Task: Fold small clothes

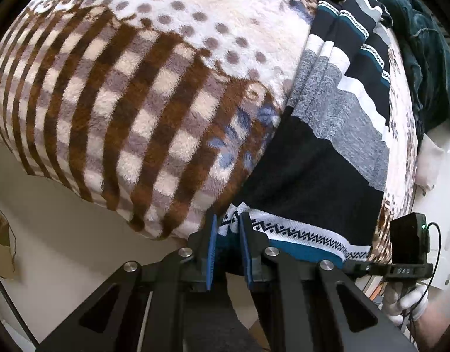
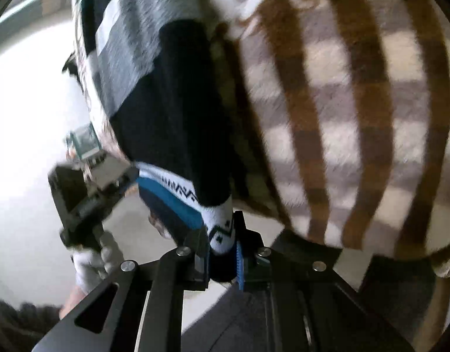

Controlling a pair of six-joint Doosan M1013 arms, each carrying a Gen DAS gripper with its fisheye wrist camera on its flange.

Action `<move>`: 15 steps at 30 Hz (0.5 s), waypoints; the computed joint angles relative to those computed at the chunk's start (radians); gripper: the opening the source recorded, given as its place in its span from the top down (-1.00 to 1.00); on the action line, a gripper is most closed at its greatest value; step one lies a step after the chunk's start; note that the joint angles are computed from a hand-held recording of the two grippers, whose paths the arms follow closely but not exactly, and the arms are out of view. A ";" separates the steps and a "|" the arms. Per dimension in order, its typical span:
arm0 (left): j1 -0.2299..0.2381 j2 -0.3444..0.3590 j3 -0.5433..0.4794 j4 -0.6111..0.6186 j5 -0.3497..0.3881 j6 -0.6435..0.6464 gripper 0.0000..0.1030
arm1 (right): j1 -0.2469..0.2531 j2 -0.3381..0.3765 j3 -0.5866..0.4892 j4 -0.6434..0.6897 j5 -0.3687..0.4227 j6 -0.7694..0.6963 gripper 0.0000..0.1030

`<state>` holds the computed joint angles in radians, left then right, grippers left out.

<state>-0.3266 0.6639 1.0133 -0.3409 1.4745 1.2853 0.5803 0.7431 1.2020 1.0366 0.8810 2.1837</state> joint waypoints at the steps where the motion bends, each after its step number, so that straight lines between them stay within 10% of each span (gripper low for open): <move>1: 0.001 0.002 -0.003 -0.003 0.003 -0.001 0.75 | 0.000 0.011 -0.024 -0.035 0.030 0.018 0.76; 11: -0.006 -0.003 0.016 -0.020 -0.002 -0.018 0.67 | 0.030 0.133 -0.263 -0.250 0.383 0.060 0.65; 15: 0.005 -0.012 0.029 -0.056 -0.005 -0.047 0.67 | 0.035 0.123 -0.236 -0.196 0.383 0.070 0.54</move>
<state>-0.3214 0.6516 1.0425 -0.3971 1.4698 1.2379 0.6152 0.8664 0.9663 0.8407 1.2639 2.2535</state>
